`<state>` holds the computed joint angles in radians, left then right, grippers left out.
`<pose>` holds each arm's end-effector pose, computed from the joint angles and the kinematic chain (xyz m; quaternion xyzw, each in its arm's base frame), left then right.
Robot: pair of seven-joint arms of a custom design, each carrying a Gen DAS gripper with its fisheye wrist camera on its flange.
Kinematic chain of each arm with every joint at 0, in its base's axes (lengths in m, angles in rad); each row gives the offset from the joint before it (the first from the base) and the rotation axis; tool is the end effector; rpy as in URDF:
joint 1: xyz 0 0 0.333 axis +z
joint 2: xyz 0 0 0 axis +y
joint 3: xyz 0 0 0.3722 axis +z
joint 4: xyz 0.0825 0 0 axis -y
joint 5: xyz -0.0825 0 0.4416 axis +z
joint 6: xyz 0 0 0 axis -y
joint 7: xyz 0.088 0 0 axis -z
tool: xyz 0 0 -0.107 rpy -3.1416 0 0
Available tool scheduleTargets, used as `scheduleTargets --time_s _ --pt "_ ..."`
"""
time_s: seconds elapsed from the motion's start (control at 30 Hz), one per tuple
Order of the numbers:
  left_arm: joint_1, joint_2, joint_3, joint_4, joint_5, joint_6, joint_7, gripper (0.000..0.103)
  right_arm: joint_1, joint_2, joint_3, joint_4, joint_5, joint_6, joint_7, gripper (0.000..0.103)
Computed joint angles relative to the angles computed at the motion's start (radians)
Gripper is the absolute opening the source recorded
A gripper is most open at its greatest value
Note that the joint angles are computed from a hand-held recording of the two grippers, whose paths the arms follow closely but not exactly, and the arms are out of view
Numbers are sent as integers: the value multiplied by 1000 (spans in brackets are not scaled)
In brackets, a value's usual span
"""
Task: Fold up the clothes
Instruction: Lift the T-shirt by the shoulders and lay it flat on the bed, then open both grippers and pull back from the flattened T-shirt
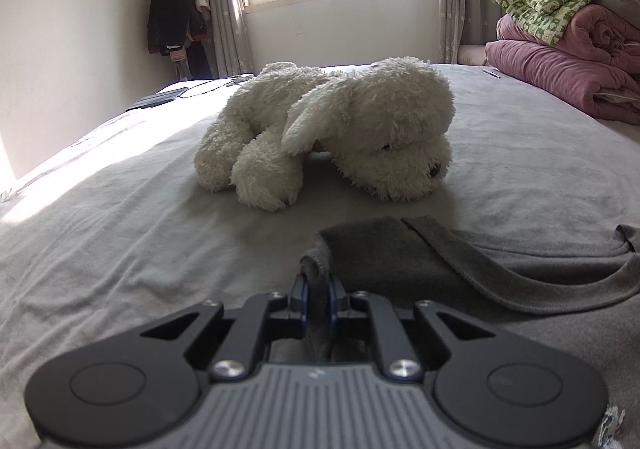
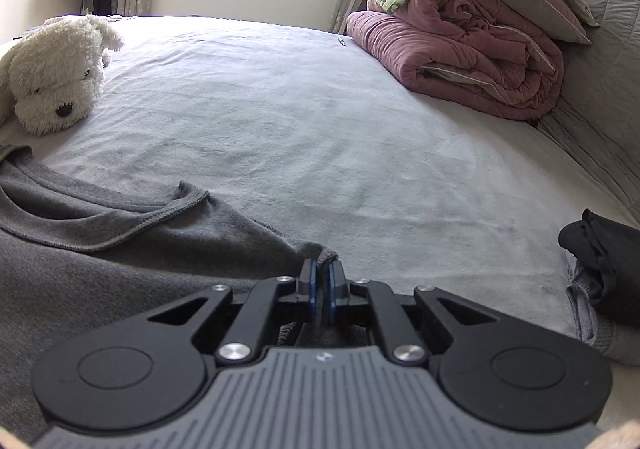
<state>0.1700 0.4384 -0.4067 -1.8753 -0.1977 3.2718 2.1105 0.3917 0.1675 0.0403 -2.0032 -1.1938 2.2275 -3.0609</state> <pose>0.7399 -0.1148 0.4252 -0.4709 0.7429 -0.3566 0.3150 0.6113 0.2490 0.4193 -0.4697 0.7579 -0.4310 0.1383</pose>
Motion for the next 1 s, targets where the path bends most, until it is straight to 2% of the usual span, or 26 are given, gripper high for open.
scheduleTargets --time_s 0.07,0.13,0.23,0.47,0.63,0.77,1.0 --pt "-10 -18 13 -4 -5 -30 -3 18 -4 -19 0 -12 6 22 17 13" --pt "4 -36 0 -11 -24 -62 0 29 -5 -40 6 -23 15 29 25 19" --pt "72 -75 -71 -42 -75 -103 45 38 -6 -71 18 -37 29 31 30 35" --pt "166 -203 -149 -133 -239 -197 180 43 -2 -157 62 -80 102 26 29 36" --pt "237 -316 -203 -196 -461 -274 371 45 8 -208 97 -107 140 14 49 37" --pt "230 -404 -170 -242 -581 -336 466 47 19 -243 124 -125 167 2 66 37" --pt "162 -528 -61 -325 -714 -420 588 48 41 -291 165 -157 193 -16 127 38"
